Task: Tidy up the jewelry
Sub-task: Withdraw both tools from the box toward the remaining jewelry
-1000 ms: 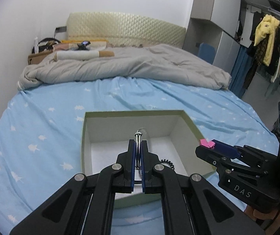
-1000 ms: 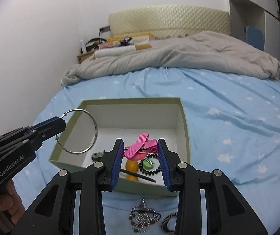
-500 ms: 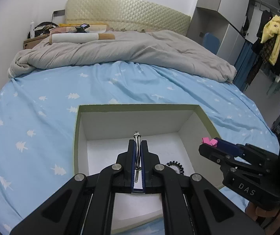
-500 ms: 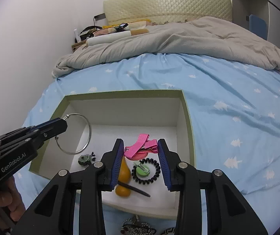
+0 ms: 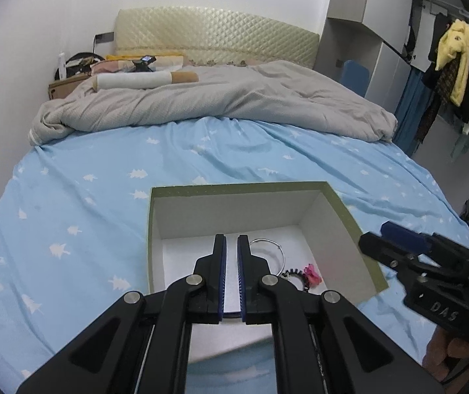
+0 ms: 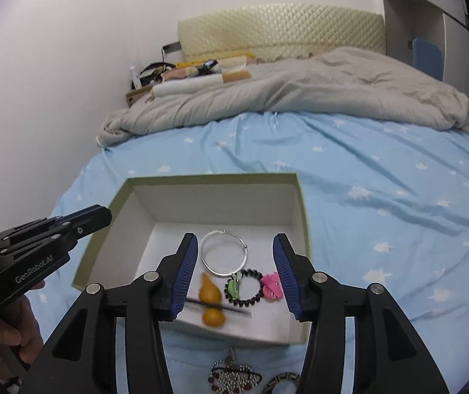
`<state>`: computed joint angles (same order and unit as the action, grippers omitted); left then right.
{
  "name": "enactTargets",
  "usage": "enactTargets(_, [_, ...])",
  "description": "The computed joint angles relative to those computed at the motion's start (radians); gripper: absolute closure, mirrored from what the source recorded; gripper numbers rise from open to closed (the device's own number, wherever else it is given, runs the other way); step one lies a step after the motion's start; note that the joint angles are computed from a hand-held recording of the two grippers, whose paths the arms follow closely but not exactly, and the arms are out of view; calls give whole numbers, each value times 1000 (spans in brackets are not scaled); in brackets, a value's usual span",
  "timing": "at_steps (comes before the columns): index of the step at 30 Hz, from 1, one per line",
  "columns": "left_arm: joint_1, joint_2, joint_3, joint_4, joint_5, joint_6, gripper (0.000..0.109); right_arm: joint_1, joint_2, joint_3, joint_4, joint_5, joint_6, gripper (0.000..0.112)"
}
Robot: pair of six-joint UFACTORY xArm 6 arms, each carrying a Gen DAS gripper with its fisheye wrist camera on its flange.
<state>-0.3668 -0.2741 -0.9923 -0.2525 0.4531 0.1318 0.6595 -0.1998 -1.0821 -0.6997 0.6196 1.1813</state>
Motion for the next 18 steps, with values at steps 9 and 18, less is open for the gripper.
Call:
enactTargets(9, [-23, -215, 114, 96, 3, -91, 39, 113, -155, 54, -121, 119, 116, 66])
enactTargets(18, [-48, -399, 188, 121, 55, -124, 39, 248, -285, 96, -226, 262, 223, 64])
